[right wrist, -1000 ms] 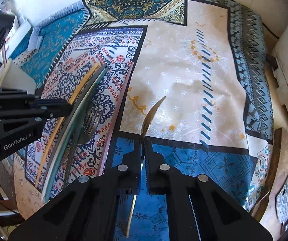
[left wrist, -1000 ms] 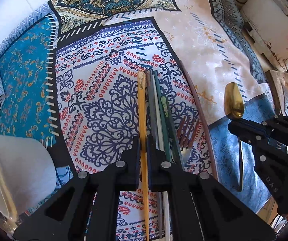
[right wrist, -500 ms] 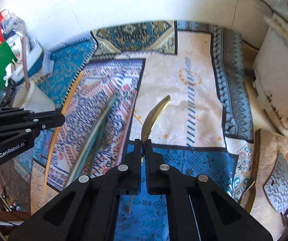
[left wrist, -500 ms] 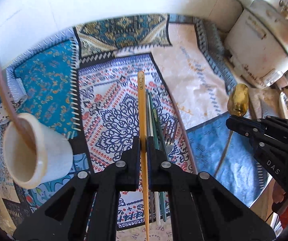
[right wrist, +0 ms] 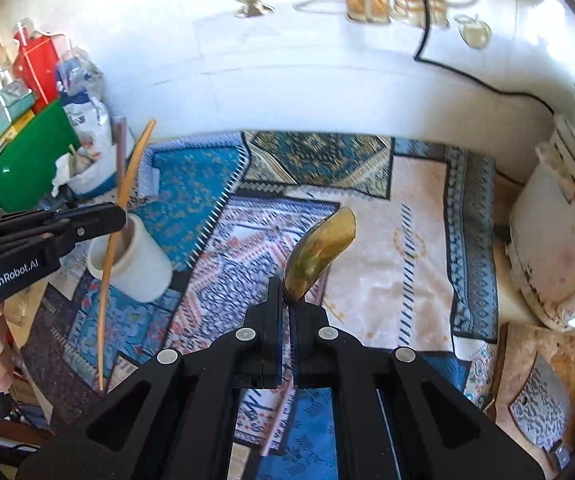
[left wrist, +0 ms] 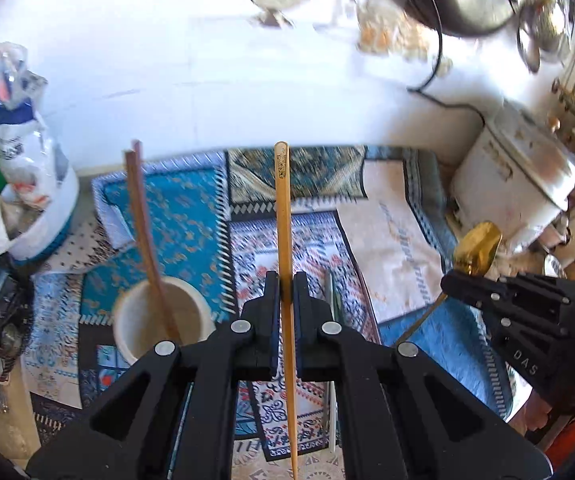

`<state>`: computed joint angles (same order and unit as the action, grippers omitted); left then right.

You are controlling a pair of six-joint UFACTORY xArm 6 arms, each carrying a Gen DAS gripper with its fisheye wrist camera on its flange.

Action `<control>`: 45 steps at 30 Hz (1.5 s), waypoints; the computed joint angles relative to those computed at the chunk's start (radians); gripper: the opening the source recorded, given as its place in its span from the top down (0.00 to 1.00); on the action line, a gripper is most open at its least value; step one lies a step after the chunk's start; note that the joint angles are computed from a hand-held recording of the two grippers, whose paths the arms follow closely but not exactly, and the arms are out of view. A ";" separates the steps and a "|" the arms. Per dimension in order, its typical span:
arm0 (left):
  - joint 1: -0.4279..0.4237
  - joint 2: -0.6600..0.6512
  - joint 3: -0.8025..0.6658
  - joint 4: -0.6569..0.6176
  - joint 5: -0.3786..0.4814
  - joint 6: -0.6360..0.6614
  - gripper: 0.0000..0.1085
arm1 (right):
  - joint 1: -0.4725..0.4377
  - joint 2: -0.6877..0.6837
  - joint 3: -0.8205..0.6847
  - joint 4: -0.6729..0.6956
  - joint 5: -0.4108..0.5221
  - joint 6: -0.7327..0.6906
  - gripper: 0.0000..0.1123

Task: Organize utensils
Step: 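Lower the chopstick and spoon into the white cup and open both tools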

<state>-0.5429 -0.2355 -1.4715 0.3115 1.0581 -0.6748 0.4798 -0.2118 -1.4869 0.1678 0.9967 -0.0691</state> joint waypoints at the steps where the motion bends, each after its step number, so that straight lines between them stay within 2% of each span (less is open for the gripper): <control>1: 0.006 -0.012 0.002 0.014 -0.004 -0.010 0.96 | 0.008 0.004 -0.010 0.000 -0.006 -0.001 0.98; 12: 0.078 -0.089 -0.018 0.167 -0.023 -0.075 0.96 | 0.112 0.090 -0.177 -0.005 -0.061 0.022 0.98; 19: 0.152 -0.102 -0.002 0.224 -0.089 -0.096 0.96 | 0.176 0.173 -0.293 -0.021 -0.071 0.066 0.98; 32: 0.283 -0.084 0.113 0.169 -0.297 -0.051 0.96 | 0.236 0.338 -0.444 -0.060 -0.014 0.145 0.97; 38: 0.327 -0.075 0.196 0.073 -0.364 0.020 0.96 | 0.247 0.402 -0.477 -0.059 0.048 0.160 0.97; 45: 0.340 -0.095 0.269 -0.063 -0.365 0.148 0.96 | 0.248 0.457 -0.516 -0.038 0.126 0.155 0.97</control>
